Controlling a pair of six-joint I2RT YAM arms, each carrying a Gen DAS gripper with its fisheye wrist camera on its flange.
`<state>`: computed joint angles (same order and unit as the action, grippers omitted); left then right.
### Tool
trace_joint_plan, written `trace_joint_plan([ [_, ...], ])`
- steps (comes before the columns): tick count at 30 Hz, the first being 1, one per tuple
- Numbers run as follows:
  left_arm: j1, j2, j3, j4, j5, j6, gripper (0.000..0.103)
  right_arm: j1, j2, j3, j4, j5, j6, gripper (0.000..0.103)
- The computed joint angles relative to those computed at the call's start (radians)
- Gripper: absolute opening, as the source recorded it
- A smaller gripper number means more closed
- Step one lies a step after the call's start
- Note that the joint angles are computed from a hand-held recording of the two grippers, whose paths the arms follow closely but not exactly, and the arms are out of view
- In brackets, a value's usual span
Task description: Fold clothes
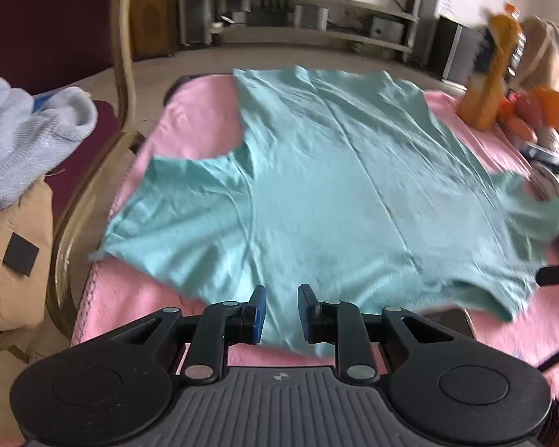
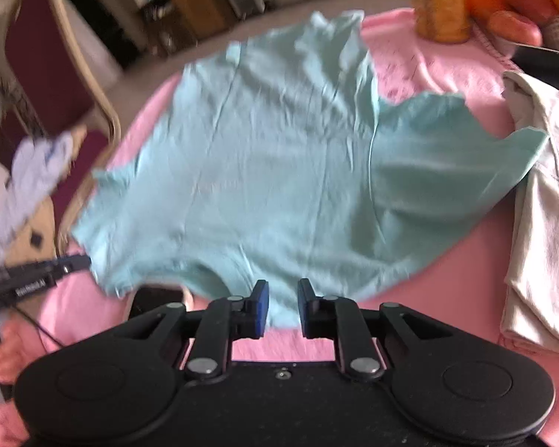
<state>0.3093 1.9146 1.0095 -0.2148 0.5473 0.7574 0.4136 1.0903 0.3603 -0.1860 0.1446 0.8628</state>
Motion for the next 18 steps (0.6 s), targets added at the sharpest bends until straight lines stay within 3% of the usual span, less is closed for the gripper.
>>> trace_joint_plan([
  [2, -0.02, 0.02, 0.006, 0.01, -0.018, -0.009, 0.021, -0.001, 0.033, 0.006, 0.033, 0.002, 0.003, 0.01],
  [7, -0.051, 0.052, 0.017, -0.031, -0.028, 0.05, 0.021, 0.002, 0.201, 0.064, 0.106, -0.053, -0.032, 0.009],
  [10, -0.068, 0.063, 0.006, -0.033, -0.073, 0.097, 0.022, 0.013, 0.292, 0.111, 0.083, -0.07, -0.041, 0.01],
  [14, -0.062, 0.037, -0.005, -0.063, -0.103, 0.129, 0.022, 0.039, 0.267, 0.118, 0.014, -0.061, -0.036, 0.009],
  [18, -0.022, -0.012, 0.032, -0.105, -0.031, 0.087, 0.021, 0.047, 0.094, 0.07, -0.016, -0.001, -0.014, 0.01],
])
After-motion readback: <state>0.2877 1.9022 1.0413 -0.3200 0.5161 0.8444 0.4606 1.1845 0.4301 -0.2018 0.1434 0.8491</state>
